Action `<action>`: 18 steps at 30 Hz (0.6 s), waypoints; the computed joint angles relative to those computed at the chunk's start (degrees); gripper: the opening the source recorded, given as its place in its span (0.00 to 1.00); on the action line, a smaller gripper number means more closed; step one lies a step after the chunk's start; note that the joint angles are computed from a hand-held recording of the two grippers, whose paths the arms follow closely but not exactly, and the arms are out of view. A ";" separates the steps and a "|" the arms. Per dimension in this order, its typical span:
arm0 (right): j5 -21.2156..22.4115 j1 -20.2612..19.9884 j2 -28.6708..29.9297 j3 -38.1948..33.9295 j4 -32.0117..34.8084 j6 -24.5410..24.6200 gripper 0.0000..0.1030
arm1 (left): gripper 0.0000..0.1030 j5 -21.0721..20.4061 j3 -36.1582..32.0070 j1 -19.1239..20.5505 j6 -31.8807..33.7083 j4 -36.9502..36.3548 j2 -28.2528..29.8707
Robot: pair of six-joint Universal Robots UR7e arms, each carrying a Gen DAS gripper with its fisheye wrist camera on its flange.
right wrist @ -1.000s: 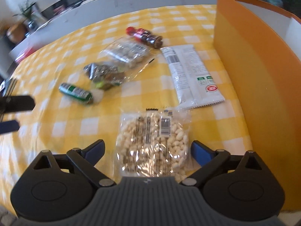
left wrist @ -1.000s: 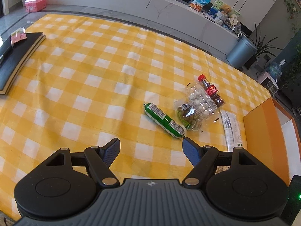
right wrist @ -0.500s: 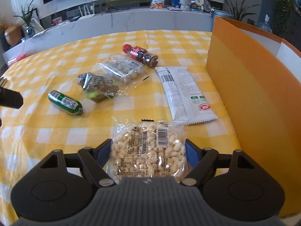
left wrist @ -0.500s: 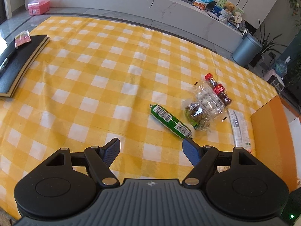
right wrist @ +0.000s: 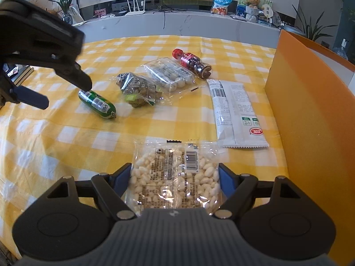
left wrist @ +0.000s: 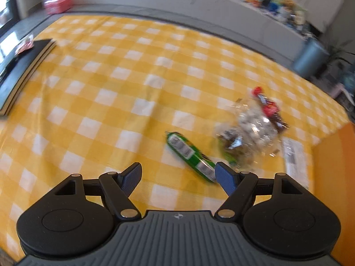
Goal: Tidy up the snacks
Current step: 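Grasp the green sausage stick with the left gripper while the right gripper holds the peanut bag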
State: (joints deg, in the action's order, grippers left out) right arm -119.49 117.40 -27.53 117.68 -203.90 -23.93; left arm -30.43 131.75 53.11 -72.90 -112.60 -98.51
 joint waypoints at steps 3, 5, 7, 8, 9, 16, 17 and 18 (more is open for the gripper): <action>0.26 -0.07 -0.27 0.26 0.20 -0.51 0.76 | 0.83 -1.18 -1.06 3.05 -1.00 -2.77 2.00; 0.51 -0.17 -0.41 0.50 0.03 -0.78 0.76 | 0.86 -1.48 -0.93 4.72 1.28 -7.25 3.17; 0.66 -0.26 -0.45 0.63 -0.14 -1.05 0.76 | 0.88 -1.05 -0.31 5.64 4.00 -11.75 4.06; 0.73 -0.28 -0.51 0.69 -0.16 -1.11 0.76 | 0.90 -0.76 -0.35 5.73 3.91 -12.11 4.44; 0.78 -0.31 -0.52 0.72 -0.18 -1.26 0.76 | 0.90 -0.22 -0.60 5.70 3.42 -11.47 4.90; 1.08 -0.38 -0.72 0.86 0.01 -1.62 0.76 | 0.59 4.25 -2.47 3.51 -2.73 1.84 7.61; 1.09 -0.36 -0.69 0.89 -0.13 -1.66 0.76 | 0.49 4.99 -3.24 3.16 -5.81 6.43 7.99; 1.11 -0.36 -0.65 0.94 -0.33 -1.74 0.76 | 0.45 5.49 -3.52 2.92 -8.13 8.97 8.01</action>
